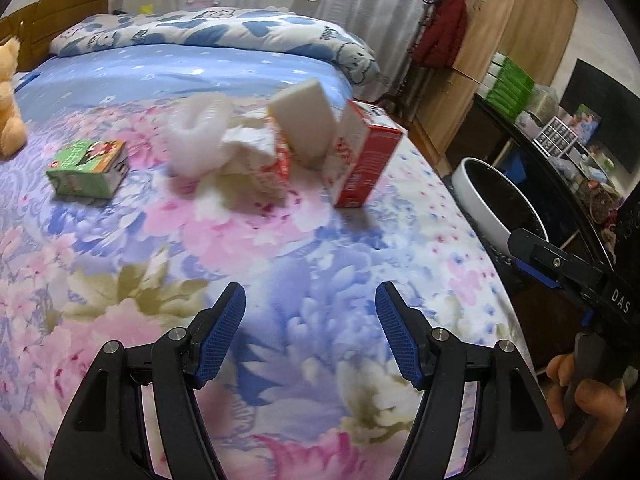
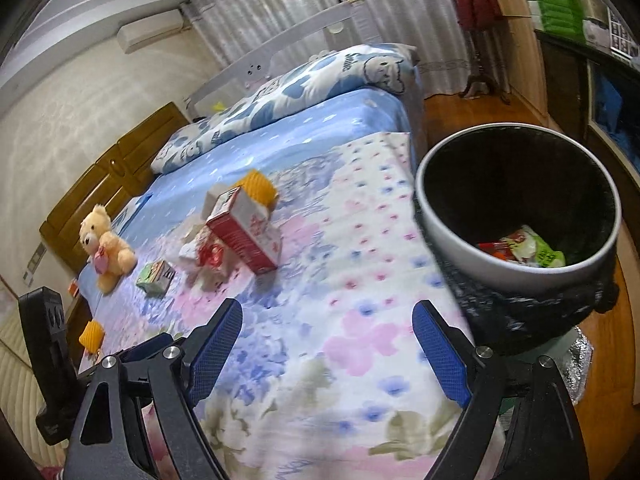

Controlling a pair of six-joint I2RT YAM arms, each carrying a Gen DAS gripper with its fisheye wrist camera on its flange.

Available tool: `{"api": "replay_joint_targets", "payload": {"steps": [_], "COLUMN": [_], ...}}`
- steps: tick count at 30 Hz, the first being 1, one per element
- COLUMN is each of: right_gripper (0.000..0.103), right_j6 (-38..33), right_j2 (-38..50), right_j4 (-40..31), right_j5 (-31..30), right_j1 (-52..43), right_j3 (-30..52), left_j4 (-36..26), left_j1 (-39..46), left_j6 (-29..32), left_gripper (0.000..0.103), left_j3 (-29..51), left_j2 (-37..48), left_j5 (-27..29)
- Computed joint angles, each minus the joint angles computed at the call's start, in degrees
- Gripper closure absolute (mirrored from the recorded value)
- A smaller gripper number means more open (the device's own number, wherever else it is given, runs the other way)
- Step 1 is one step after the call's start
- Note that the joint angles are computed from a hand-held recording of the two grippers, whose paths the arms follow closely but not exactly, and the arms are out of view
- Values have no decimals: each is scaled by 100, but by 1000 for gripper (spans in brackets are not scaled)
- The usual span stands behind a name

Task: Collect trash
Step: 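Move both open tools back over the trash on the bed, then grasp the white tissue with the left tool while the right tool grasps the red milk carton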

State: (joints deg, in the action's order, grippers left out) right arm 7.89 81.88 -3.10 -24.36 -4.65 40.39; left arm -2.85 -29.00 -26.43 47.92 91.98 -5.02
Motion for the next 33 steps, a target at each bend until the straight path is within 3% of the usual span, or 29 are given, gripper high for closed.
{"api": "replay_joint_targets", "payload": {"steps": [16, 26, 33], "right_gripper": [15, 16, 30], "right_j6": [102, 112, 66], "right_j2": [569, 1068, 1294], "right_j4": [404, 406, 288], "right_j5": [136, 213, 343], "right_j1": [756, 881, 907], "right_j3": [305, 705, 897], "left_j4": [38, 26, 17], "left_j1": [755, 1018, 1180], "left_j6": [366, 470, 498], "left_gripper": [34, 34, 36], "left_j3": [113, 1021, 1926], "left_j2": [218, 999, 1853], "left_j5": [288, 659, 948]}}
